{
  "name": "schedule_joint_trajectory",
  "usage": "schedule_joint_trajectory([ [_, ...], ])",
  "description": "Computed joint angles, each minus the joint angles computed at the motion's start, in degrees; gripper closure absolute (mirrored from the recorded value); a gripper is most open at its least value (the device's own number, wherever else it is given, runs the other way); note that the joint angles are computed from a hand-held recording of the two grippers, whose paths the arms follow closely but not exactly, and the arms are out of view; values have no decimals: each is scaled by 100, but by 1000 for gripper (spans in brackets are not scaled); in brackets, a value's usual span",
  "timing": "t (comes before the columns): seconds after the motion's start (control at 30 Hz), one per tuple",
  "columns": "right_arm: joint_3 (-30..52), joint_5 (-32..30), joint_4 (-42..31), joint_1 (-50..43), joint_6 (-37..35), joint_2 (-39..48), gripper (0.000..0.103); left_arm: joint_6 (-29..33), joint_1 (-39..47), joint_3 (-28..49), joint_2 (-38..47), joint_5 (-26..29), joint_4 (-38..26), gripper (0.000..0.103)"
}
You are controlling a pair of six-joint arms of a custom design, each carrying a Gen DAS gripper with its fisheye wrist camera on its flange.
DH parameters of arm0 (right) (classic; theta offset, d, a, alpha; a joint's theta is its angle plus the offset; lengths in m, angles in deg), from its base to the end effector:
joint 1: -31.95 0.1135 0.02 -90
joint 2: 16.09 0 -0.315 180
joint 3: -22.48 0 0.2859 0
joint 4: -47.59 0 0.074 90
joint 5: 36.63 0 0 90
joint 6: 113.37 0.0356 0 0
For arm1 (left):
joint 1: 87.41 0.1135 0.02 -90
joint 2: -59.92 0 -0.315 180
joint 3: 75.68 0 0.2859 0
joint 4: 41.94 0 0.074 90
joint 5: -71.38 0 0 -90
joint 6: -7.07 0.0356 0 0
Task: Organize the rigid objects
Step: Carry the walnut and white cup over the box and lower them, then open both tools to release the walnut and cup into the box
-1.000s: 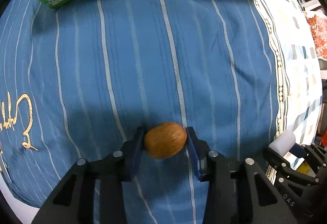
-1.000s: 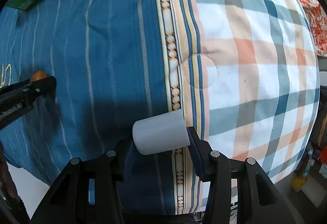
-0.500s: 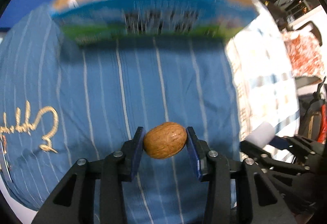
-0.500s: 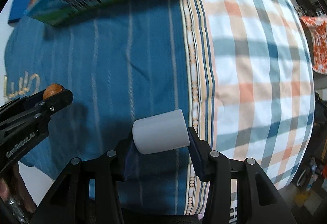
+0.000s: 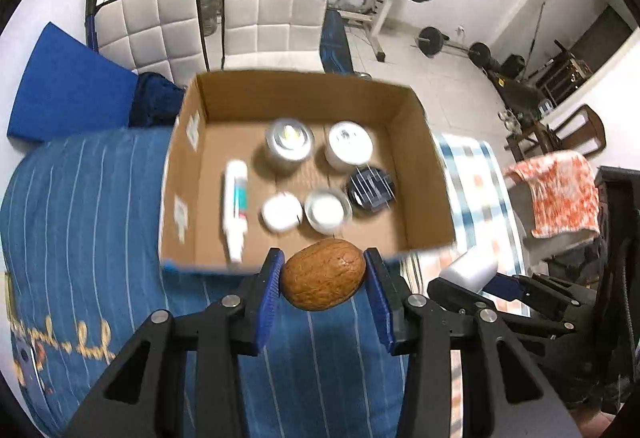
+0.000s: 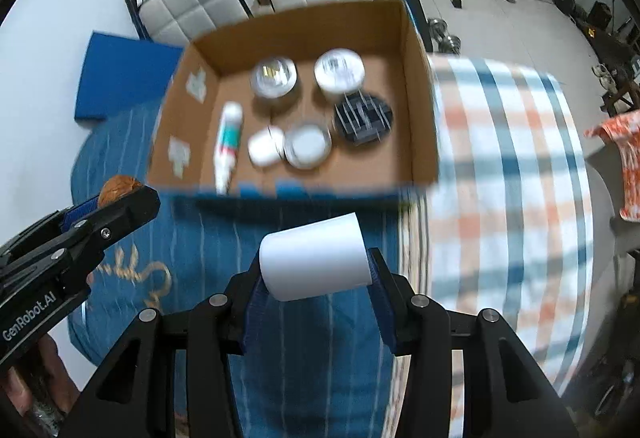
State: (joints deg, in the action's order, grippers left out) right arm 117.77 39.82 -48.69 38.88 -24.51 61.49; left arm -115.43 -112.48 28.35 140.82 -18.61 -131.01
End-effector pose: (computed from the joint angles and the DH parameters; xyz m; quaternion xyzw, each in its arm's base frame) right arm 0.2433 0.0380 0.4016 -0.0812 0.9848 0.1222 0.0928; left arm 0.2516 -0.1177 0.4368 -0.0634 0.9760 -0.1004 0.1826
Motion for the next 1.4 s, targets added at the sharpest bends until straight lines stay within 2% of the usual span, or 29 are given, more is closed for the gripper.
schedule_joint_trajectory([
  [0.23, 705, -71, 795, 226, 272, 1507, 54, 898, 1256, 333, 1326, 482, 348, 65],
  [0.47, 1156, -16, 1344, 385, 536, 3137, 54, 1313, 1823, 722, 2645, 808, 373, 65],
  [0.6, 1423, -15, 1412, 555, 615, 3820, 54, 1476, 1963, 864, 3155, 754, 341, 65],
  [0.97, 1801, 187, 1456, 798, 769, 4607, 54, 1702, 2011, 915, 3726, 666, 342, 65],
  [1.23, 1634, 266, 1661, 826, 839, 4731, 54, 1752, 2067, 841, 3817, 649, 427, 65],
  [1.4, 1669, 216, 1680, 810, 869, 4800, 52, 1625, 2052, 999, 3791, 623, 252, 63],
])
